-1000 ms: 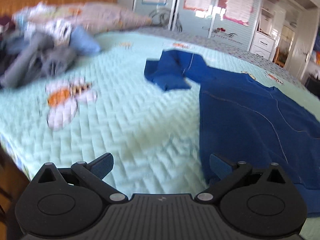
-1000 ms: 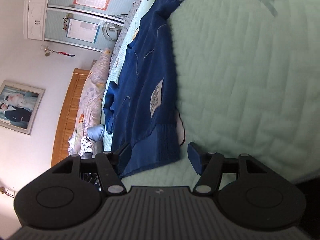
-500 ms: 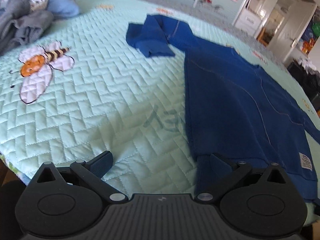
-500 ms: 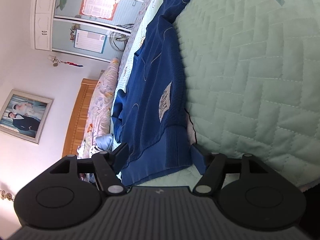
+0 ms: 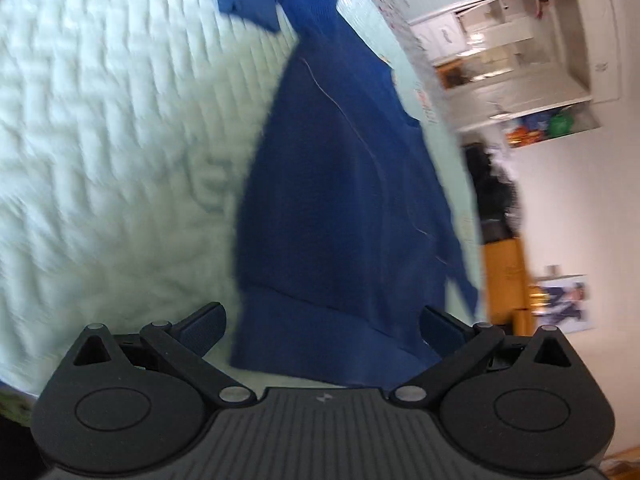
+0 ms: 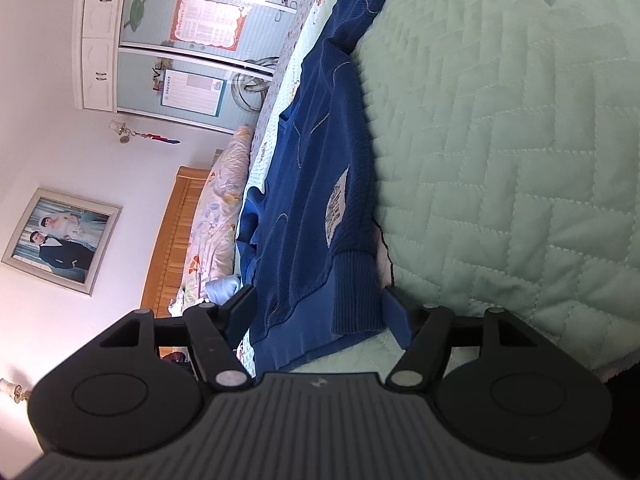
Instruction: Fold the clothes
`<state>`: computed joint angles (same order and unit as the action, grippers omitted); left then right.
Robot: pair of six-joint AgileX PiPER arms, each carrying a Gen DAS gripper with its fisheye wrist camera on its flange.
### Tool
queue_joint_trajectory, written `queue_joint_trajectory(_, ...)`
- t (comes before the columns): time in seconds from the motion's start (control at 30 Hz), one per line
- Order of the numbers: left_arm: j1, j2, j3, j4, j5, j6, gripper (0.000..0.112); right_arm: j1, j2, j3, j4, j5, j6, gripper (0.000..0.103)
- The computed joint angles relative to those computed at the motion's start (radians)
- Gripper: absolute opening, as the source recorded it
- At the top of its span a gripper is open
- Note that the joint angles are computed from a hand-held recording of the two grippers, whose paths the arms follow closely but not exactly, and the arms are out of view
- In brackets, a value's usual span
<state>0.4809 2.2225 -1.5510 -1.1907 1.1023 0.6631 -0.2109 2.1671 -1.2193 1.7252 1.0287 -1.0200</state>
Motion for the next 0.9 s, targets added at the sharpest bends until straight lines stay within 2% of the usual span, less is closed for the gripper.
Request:
queue_joint_trajectory(0.2,0.006,0.046,0.012,-0.099,0.057,0.11,0.102,-0.003,0.006,-0.006,-0.003,0.006,-0.003,0.071)
queue_joint_trajectory(0.3,-0.007,0.039,0.017,-0.085,0.04,0.125,0.1,0.002,0.011,-0.024,-0.018,0.001,0.011,0.074)
queue_joint_trajectory(0.33,-0.01,0.032,0.023,-0.08,0.027,0.125,0.093,0.006,0.012,-0.03,-0.022,-0.004,0.015,0.074)
queue_joint_trajectory(0.4,-0.018,0.015,0.031,-0.036,-0.018,0.095,0.064,0.012,0.013,-0.04,-0.031,-0.015,0.025,0.075)
queue_joint_trajectory(0.43,-0.019,0.014,0.023,0.002,-0.033,0.049,0.026,0.016,0.012,-0.047,-0.038,-0.023,0.033,0.075)
queue_joint_trajectory(0.47,-0.02,0.016,0.014,0.039,-0.046,-0.002,0.006,0.02,0.011,-0.051,-0.045,-0.03,0.038,0.074)
queue_joint_trajectory(0.53,-0.008,0.03,0.022,0.011,-0.035,-0.004,0.006,0.028,0.006,-0.058,-0.062,-0.048,0.048,0.073)
queue_joint_trajectory(0.57,-0.007,0.029,0.031,-0.001,-0.035,0.001,0.006,0.035,0.0,-0.06,-0.074,-0.066,0.053,0.068)
queue_joint_trajectory(0.6,-0.01,0.023,0.036,-0.003,-0.042,0.001,0.005,0.042,-0.006,-0.061,-0.088,-0.084,0.059,0.057)
queue_joint_trajectory(0.63,-0.014,0.015,0.042,-0.005,-0.05,0.006,0.005,0.051,-0.012,-0.065,-0.109,-0.107,0.068,0.051)
queue_joint_trajectory(0.7,-0.018,0.007,0.051,-0.014,-0.058,0.014,0.005,0.063,-0.016,-0.065,-0.131,-0.132,0.075,0.026)
queue_joint_trajectory(0.9,-0.023,-0.009,0.075,-0.044,-0.08,0.031,0.005,0.071,-0.021,-0.02,-0.077,-0.147,0.022,0.021)
